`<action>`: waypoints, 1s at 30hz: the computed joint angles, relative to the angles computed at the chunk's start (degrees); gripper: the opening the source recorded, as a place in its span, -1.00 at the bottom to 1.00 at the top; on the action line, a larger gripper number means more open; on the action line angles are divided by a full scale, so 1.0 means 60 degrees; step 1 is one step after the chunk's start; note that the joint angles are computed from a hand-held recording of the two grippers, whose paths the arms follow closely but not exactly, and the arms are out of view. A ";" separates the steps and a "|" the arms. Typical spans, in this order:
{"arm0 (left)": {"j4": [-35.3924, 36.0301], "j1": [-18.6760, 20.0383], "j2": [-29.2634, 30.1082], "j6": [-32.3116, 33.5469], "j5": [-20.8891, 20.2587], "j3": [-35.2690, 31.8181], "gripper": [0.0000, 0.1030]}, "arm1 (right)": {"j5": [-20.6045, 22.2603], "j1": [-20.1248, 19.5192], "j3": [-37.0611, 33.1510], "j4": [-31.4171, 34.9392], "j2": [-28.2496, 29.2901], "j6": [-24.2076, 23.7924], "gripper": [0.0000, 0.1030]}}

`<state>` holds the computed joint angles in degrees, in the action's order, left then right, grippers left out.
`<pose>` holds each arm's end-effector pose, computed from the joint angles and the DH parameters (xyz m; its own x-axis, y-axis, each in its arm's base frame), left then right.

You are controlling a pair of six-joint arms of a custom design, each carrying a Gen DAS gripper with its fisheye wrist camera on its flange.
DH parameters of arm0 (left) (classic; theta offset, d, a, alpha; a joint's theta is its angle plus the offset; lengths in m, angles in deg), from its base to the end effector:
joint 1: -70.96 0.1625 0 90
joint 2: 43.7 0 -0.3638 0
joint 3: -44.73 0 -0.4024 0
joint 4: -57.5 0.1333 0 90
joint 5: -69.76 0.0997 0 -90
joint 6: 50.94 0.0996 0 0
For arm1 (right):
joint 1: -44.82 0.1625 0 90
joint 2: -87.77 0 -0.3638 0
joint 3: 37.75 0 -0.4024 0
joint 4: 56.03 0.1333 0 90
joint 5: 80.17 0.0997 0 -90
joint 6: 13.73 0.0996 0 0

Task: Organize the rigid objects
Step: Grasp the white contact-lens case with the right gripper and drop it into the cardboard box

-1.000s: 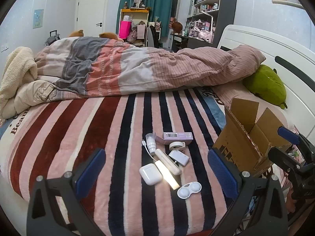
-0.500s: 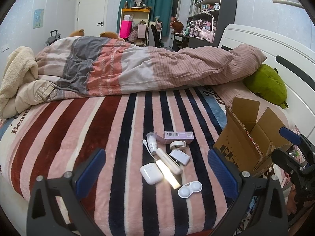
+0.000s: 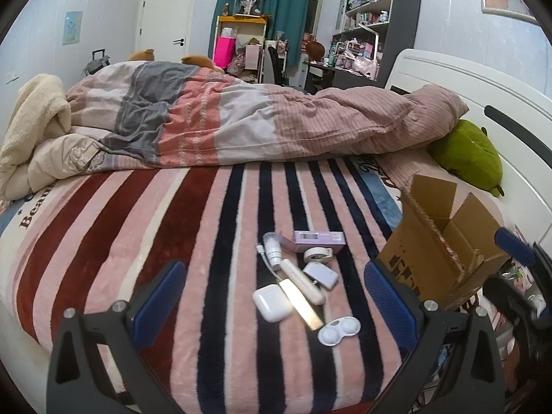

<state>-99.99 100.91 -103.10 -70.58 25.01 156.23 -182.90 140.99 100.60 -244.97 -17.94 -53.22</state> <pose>-0.3722 -0.4499 0.1170 -0.7656 0.3241 -0.5557 0.6138 0.6267 -0.4801 0.1504 -0.3553 0.3479 -0.7377 -0.1802 0.6507 -0.6638 0.3693 -0.6503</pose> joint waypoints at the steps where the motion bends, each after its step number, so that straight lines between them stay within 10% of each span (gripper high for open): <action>1: -0.0032 0.0053 -0.0038 0.0019 -0.0009 0.0034 0.99 | 0.0170 0.0038 0.0104 -0.0096 0.0080 -0.0058 0.46; 6: -0.0090 0.0467 -0.0272 0.0188 0.0193 0.0377 0.99 | 0.0926 -0.0149 0.0418 0.0174 0.0763 -0.0097 0.38; 13: 0.0149 0.1049 -0.0395 0.0307 0.0550 0.0641 0.99 | -0.1513 -0.0315 -0.0366 -0.1530 0.4102 0.0442 0.60; 21: 0.0290 0.1341 -0.0287 0.0414 0.0273 0.0528 0.99 | -0.2397 -0.0932 -0.1337 -0.2113 0.5587 0.0827 0.59; 22: 0.0341 0.1369 -0.0266 0.0486 0.0171 0.0483 0.99 | -0.2211 -0.1020 -0.1310 -0.1933 0.5485 0.0942 0.32; 30: 0.1125 0.1677 0.0016 0.2504 -0.3565 -0.0570 0.98 | -0.0663 -0.0874 -0.0670 -0.1160 0.4220 0.0107 0.14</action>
<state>-93.24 110.97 -103.00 -55.56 3.62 152.81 -186.88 135.75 96.58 -251.93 7.38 -52.58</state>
